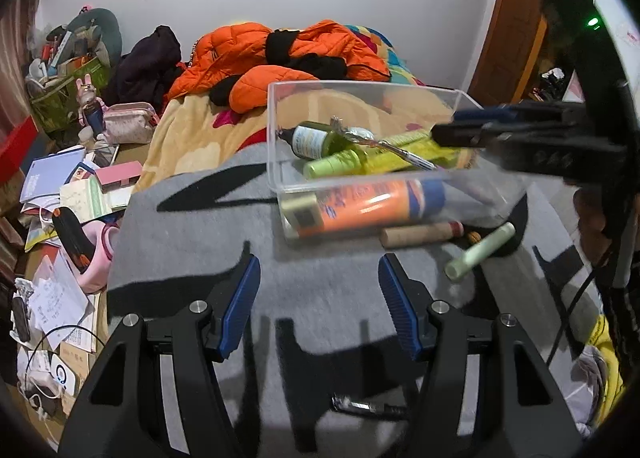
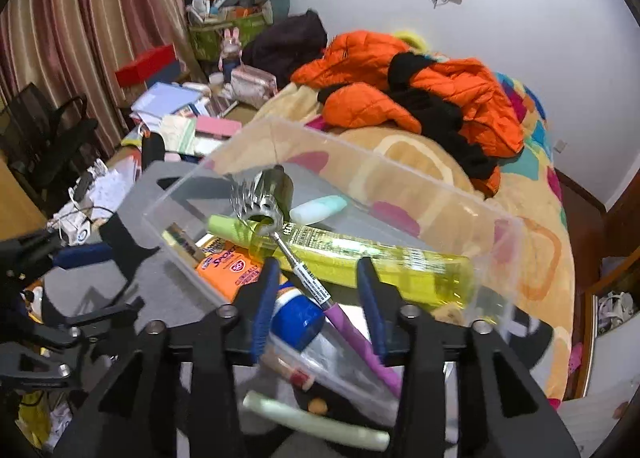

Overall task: Organize objects
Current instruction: 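Lower the tile into the box with the left tool while the right tool drops the scratcher inside, then grasp the black pen with the left tool while the right tool grasps the pale green stick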

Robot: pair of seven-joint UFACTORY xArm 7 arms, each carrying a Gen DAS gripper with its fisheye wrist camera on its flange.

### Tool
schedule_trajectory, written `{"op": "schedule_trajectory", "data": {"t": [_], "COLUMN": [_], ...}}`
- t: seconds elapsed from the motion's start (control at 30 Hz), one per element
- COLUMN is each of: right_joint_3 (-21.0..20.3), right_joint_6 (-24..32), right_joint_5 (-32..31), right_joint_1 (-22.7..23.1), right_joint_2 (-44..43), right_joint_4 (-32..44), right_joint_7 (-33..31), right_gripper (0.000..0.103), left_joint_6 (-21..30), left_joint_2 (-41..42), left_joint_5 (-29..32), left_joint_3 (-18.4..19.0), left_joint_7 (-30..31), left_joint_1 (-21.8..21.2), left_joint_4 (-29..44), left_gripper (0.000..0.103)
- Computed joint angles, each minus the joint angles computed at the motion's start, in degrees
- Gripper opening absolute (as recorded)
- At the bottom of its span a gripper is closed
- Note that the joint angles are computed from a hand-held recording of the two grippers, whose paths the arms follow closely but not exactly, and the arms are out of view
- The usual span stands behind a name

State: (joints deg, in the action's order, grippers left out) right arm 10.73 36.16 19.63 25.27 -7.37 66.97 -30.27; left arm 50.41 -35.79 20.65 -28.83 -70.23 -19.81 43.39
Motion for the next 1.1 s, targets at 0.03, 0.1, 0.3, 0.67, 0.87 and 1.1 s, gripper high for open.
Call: {"op": "schedule_trajectory", "data": {"t": [0.03, 0.1, 0.3, 0.67, 0.87, 1.1], "right_joint_3": [-0.3, -0.9, -3.9, -3.8, -2.6, -1.4], "right_joint_6": [-0.5, -1.1, -0.7, 1.4, 2.6, 6.1], "right_joint_5": [0.8, 1.5, 3.5, -4.4, -7.2, -9.8], "right_joint_1": [0.0, 0.2, 1.2, -0.2, -0.7, -1.2], "right_joint_2": [-1.6, -4.4, -13.5, -18.2, -13.1, -7.7], "right_joint_4": [-1.2, -3.4, -11.1, -20.1, -17.3, -13.1], "right_joint_7": [-0.9, -2.3, -7.2, -9.2, -8.8, -9.6], "right_gripper": [0.047, 0.051, 0.071, 0.073, 0.073, 0.071], "left_joint_6": [0.4, 2.6, 3.7, 8.1, 9.2, 6.8], "left_joint_2": [0.1, 0.4, -0.1, 2.0, 7.6, 12.5], "left_joint_5": [0.0, 0.5, -2.3, -4.0, 0.0, 4.2], "left_joint_3": [-0.3, -1.7, -1.1, -3.2, -4.1, -1.5], "left_joint_7": [0.1, -0.2, 0.0, 5.5, 8.7, 13.0], "left_joint_1": [-0.2, -0.3, -3.9, -9.3, -10.1, -11.1], "left_joint_4": [0.1, 1.0, 0.0, 0.9, 3.6, 4.9], "left_gripper": [0.061, 0.061, 0.071, 0.08, 0.081, 0.086]}}
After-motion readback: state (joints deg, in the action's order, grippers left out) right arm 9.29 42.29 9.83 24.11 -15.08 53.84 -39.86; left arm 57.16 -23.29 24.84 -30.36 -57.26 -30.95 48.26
